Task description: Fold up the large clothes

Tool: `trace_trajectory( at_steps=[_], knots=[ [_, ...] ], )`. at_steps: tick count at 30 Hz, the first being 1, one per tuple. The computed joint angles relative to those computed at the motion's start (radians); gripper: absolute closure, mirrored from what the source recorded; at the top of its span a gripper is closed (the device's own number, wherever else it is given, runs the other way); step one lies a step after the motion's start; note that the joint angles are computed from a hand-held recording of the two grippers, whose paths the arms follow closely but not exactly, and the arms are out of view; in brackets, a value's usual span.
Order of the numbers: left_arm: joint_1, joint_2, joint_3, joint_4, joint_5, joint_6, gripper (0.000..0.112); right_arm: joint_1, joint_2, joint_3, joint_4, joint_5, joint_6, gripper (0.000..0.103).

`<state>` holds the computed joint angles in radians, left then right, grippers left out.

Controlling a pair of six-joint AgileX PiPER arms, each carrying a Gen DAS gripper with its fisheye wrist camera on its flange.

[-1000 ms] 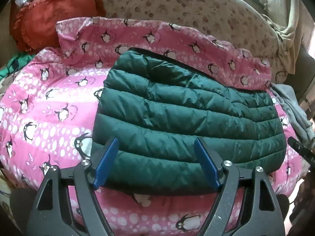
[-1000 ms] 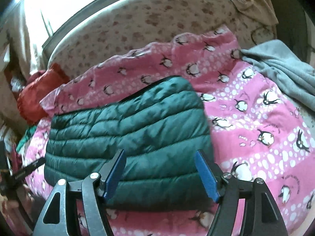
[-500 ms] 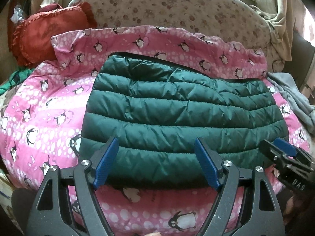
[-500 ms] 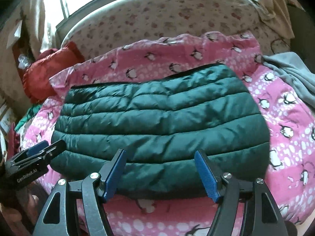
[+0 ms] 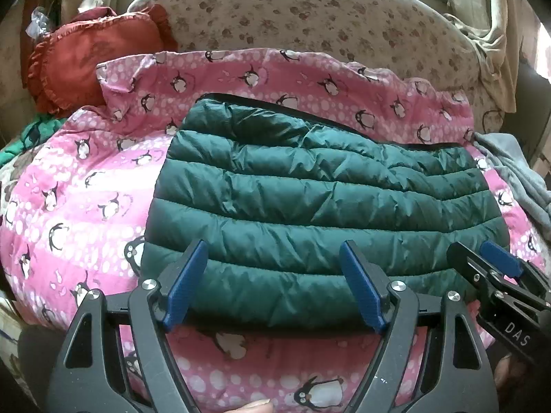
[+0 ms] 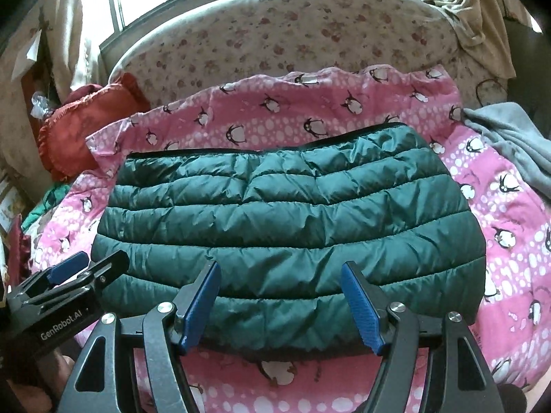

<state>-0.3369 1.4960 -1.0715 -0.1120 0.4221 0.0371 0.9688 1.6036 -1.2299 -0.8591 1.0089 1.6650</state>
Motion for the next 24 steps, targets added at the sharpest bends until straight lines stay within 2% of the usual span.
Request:
trace_trajectory(
  at_steps=[24],
  knots=[
    [-0.013,-0.012,0.016,0.012,-0.027,-0.030,0.033,-0.004,0.003,0.000,-0.004,-0.025,0.014,0.034]
  ],
)
